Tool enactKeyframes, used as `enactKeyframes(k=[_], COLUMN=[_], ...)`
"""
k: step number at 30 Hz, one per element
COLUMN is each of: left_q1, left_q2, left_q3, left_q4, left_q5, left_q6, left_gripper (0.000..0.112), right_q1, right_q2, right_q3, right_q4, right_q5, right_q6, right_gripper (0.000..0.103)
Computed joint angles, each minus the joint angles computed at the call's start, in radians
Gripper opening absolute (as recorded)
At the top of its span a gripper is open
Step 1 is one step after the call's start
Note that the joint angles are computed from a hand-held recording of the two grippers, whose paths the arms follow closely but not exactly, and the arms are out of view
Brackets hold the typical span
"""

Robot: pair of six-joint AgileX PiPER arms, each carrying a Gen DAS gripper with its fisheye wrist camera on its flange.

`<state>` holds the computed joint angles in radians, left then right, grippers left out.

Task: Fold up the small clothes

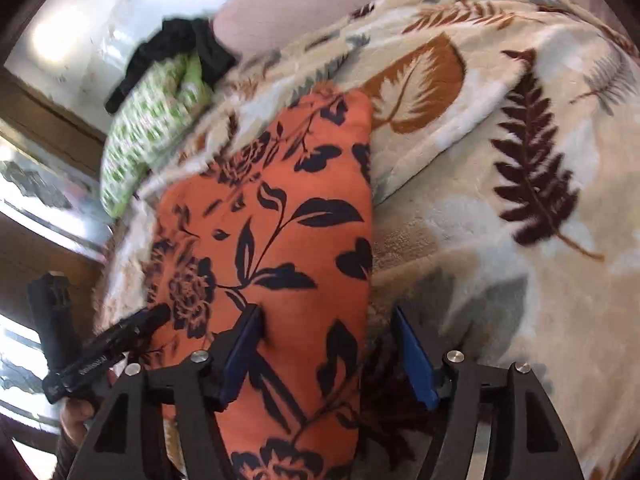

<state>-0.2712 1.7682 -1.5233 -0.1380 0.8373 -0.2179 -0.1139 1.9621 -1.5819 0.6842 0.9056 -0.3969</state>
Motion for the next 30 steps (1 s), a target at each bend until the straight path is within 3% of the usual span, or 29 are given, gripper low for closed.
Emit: enactKeyframes(k=[2,5,7,9,10,12,14,17,19,20,22,30], left_q1=[-0.014,-0.051,-0.071,-0.090,-0.102,-0.154,-0.215,-0.303,-0.324,-0.337,-0.364,-0.446], left_q2=[-0.102,-0.140,-0.077,-0.061,-0.088,-0.143,-0.208,-0.260,-0.297,-0.315,-0.336,-0.369], left_q3=[0.095,0.171,0.160,0.168,0.180,0.189,0.216,0.209,0.212,0.215,0.207,0.164], left_q4=[0.045,0.124,0.199,0.236,0.263,0.380,0.507,0.671,0.677,0.680,0.684,0.700], left_q5=[-0.048,-0.093,-0.055,-0.054,-0.041,0.002,0.027,0.126,0.149,0.160,0.191,0.261], left_q6=[-0.022,-0.064,-0.120,-0.177,-0.211,-0.313,-0.406,-0.556,-0.583,-0.601,-0.628,-0.685], left_gripper=[0.065,0.071,0.072,0.074,0.074,0.075,0.081,0.089,0.089,0.089,0.089,0.093], right_q1=[0.007,0.011,0.031,0.055,0.066,0.078,0.107,0.200,0.241,0.259,0.290,0.348], right_q2=[-0.104,-0.184,-0.163,-0.085,-0.064,-0.141,-0.242,-0.400,-0.472,-0.505,-0.565,-0.682], right_q3=[0.095,0.166,0.167,0.128,0.125,0.181,0.222,0.285,0.325,0.345,0.394,0.526], right_q4=[0.059,0.219,0.255,0.195,0.167,0.151,0.069,-0.198,-0.374,-0.466,-0.616,-0.824], right_q5=[-0.049,-0.020,0.010,0.056,0.046,-0.013,-0.057,-0.147,-0.177,-0.175,-0.162,-0.160], right_q6=[-0.085,-0.211,-0.242,-0.157,-0.118,-0.113,-0.079,0.095,0.237,0.312,0.429,0.614], right_gripper=[0.070,0.077,0.078,0.081,0.081,0.081,0.081,0.087,0.090,0.101,0.103,0.103])
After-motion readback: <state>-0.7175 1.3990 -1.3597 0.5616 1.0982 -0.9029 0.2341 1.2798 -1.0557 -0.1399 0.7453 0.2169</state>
